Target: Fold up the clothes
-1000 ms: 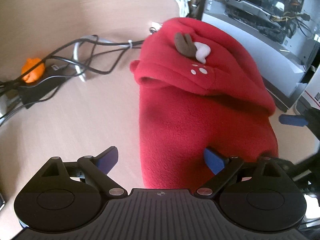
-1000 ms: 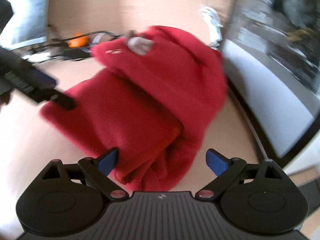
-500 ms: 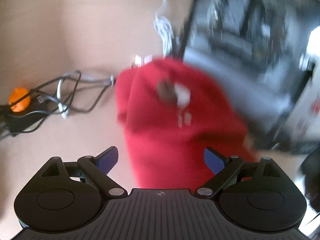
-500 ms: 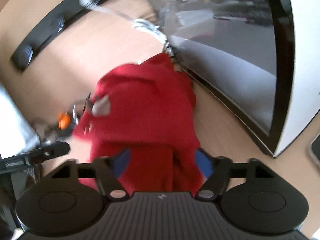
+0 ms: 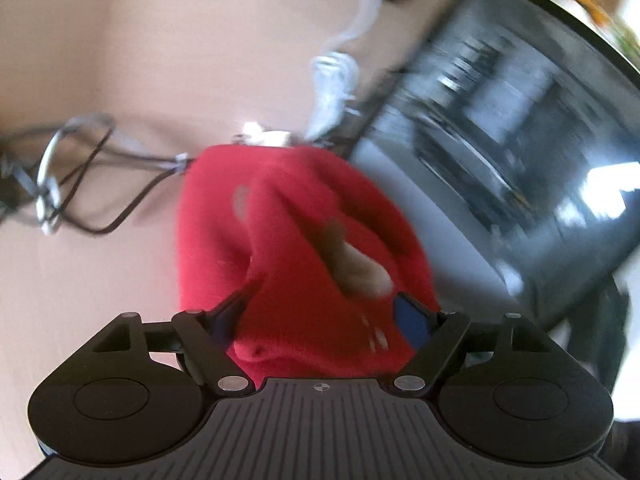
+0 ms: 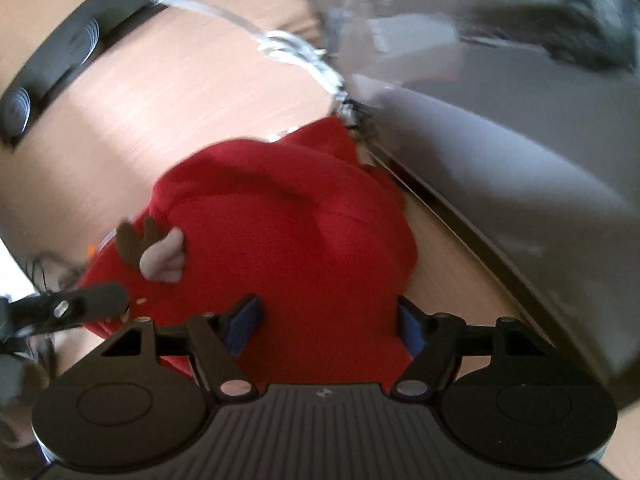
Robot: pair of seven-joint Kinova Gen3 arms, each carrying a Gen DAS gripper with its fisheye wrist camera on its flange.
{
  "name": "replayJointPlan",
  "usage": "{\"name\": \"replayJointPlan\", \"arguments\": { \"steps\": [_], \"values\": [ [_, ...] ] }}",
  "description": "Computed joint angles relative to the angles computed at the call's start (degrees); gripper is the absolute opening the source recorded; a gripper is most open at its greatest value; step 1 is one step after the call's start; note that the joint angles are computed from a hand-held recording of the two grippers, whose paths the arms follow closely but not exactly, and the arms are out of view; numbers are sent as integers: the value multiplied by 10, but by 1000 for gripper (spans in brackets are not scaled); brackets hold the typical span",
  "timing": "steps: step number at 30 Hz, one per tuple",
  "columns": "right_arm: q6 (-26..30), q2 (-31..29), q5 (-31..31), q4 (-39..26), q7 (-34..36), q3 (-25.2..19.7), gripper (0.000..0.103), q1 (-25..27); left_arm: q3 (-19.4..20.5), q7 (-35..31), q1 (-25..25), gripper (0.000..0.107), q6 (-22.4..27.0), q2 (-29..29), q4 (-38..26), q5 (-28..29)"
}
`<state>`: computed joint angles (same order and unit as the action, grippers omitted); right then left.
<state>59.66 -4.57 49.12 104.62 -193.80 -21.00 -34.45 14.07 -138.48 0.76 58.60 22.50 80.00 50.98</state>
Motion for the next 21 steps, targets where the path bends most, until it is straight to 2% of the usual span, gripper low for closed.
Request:
{"name": "replayJointPlan", "arguments": {
  "steps": [2, 4, 6, 8, 10, 13, 16, 18, 19, 21],
  "values": [
    [7, 15, -2, -15, 47, 24, 74, -23, -7, 6, 3, 83, 20, -10, -2, -28],
    [10, 24, -12, -27, 86, 21, 77, -16, -19, 26, 10, 84, 19, -25, 9, -55],
    [15, 27, -13, -30, 96, 14, 78, -11, -31, 39, 14, 91, -4, -52, 39, -77],
    [17, 25, -17, -29, 97, 17, 79, -16, -37, 38, 5, 93, -1, -67, 54, -80],
    [20, 18, -23, -24, 79, 15, 80, -19, -37, 40, -10, 93, 19, -71, 57, -78],
    [38, 22, -13, -17, 13, -1, 81, -32, -26, 63, -9, 94, 19, -70, 56, -114],
    [77, 44, 18, -24, -31, -17, 83, -59, -71, 94, 60, 94, -8, -75, 55, -183],
    [80, 53, 28, -27, -37, -7, 86, -74, -95, 113, 103, 94, -30, -79, 57, -230],
    [76, 54, 28, -27, -46, -1, 86, -78, -94, 117, 110, 94, -44, -81, 61, -247],
    [66, 57, 29, -27, -61, 8, 88, -82, -63, 142, 96, 95, -63, -79, 59, -283]
  ]
}}
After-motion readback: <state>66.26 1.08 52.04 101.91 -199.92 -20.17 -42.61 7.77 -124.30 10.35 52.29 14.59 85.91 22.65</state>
